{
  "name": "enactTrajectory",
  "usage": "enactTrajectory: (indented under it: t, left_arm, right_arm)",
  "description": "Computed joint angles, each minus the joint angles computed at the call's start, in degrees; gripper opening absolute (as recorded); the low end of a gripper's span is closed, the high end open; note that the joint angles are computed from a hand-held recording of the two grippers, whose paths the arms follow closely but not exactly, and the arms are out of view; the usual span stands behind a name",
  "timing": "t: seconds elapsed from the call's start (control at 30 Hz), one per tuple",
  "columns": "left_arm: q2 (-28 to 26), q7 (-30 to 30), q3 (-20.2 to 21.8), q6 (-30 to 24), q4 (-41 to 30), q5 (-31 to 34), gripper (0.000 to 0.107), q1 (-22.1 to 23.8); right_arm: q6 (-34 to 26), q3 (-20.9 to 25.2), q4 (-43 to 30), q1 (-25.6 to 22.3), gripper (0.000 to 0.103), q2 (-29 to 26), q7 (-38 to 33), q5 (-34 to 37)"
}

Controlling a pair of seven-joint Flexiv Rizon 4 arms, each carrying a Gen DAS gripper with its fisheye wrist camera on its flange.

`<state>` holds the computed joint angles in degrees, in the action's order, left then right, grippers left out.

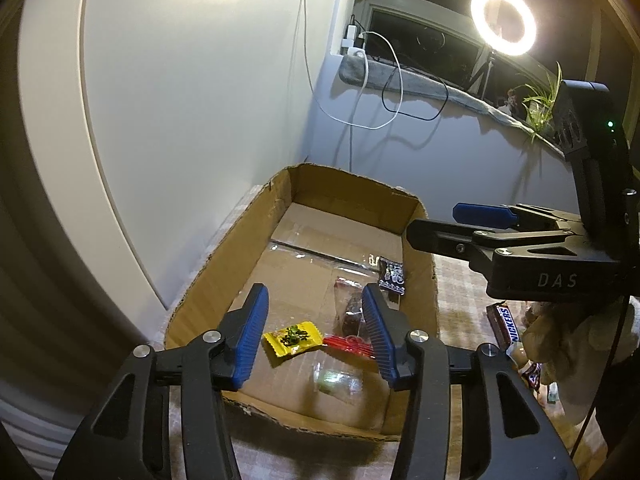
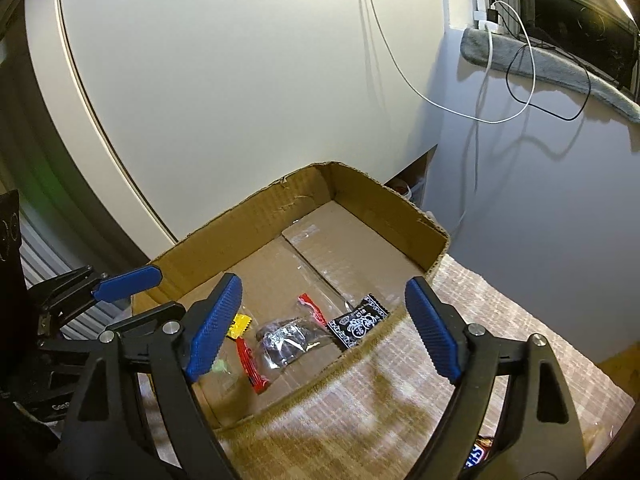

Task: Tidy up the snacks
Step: 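Withdraw both tools from the box back over the snack pile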

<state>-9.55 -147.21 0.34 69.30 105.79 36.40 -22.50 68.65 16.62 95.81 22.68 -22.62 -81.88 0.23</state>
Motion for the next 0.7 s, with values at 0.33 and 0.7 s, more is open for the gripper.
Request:
enactTrajectory:
  t: [0.33,0.7]
  left_arm:
    - [0.67,-1.08,-0.85,-0.93,-0.81,1.88,0.049,-0.92]
    - [0.49,0.19,-2.21,1.12,-0.69,0.81,0.049,-2.0]
  right_arm:
    - [2.25,0.35,4.4,-1.48,0.086,4.37,0.25,2.01]
    - [4.65,-0.51,14.59,-3.16,0.086,14.36,0.69,4.39]
